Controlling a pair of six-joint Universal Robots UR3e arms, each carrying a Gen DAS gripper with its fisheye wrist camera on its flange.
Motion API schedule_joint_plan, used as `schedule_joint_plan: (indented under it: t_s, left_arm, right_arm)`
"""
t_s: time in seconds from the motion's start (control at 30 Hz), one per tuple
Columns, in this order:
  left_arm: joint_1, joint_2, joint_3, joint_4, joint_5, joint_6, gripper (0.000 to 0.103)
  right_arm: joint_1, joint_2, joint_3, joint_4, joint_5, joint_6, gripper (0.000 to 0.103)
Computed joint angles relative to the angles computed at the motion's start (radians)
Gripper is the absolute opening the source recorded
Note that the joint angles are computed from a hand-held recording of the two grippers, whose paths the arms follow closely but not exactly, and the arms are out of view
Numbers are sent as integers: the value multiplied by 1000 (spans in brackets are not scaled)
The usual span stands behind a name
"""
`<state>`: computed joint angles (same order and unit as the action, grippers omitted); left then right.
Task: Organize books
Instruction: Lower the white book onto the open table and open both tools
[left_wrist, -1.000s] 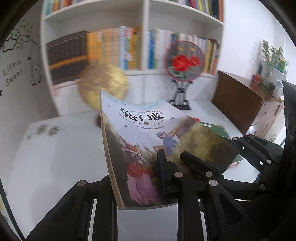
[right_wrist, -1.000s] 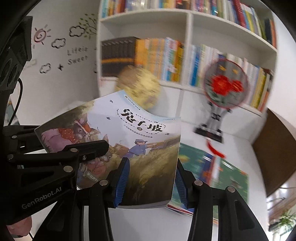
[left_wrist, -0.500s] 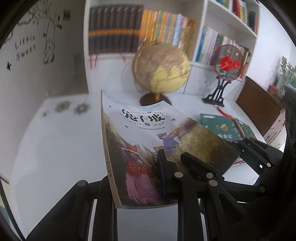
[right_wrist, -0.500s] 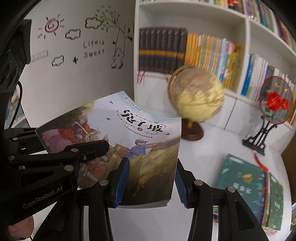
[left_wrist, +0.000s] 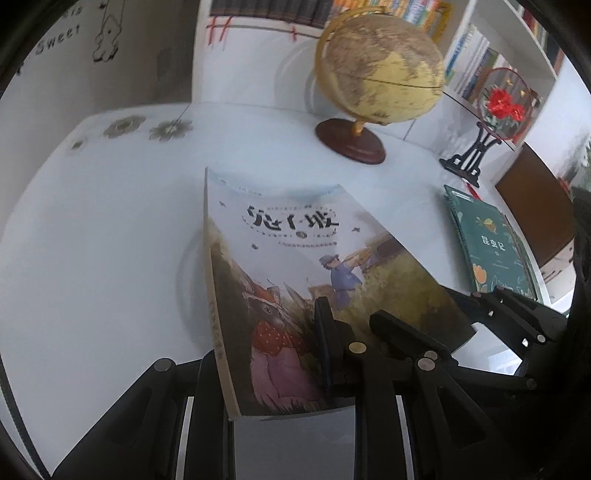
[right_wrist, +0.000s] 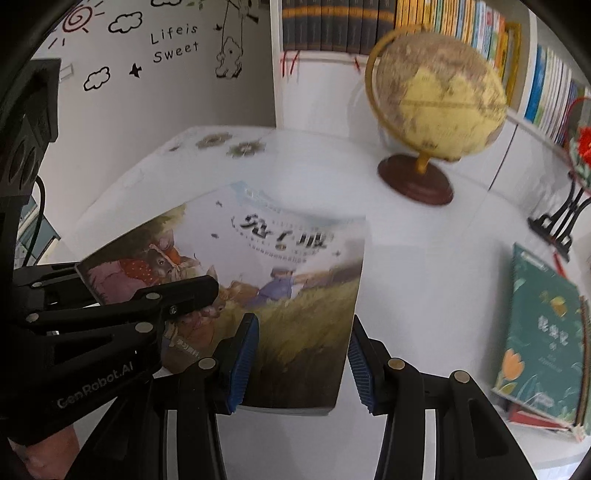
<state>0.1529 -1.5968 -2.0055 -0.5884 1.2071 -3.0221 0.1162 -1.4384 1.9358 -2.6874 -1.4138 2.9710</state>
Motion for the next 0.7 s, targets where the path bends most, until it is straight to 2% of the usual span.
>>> schedule_joint_plan:
  t_s: [0.13, 0.2, 0.3, 0.33, 0.43, 0.6, 0.7]
  left_arm:
    - [17, -5, -14, -15, -12, 6, 21]
    - [10, -9, -3, -43, 7, 2, 32]
    - [36, -6, 1, -106, 7, -1, 38]
    - [47, 1, -9, -115, 7, 2, 38]
    - [45, 32, -31, -150, 108, -10, 39]
    - [123, 165, -118, -230, 109, 15, 39]
    - [150, 260, -132, -292, 101, 26, 39]
  right_arm:
    - [-16, 12, 5, 28, 38, 20, 46]
    - [-20, 16, 10, 37, 46, 23, 46]
    - [-21, 27, 3, 53, 42, 15, 46]
    - [-21, 28, 5, 55, 37, 12, 46]
    - [-28, 24, 2, 60, 38, 10, 46]
    - [-43, -2, 10, 71, 22, -12, 46]
    - [-81, -56, 34, 124, 48, -34, 46]
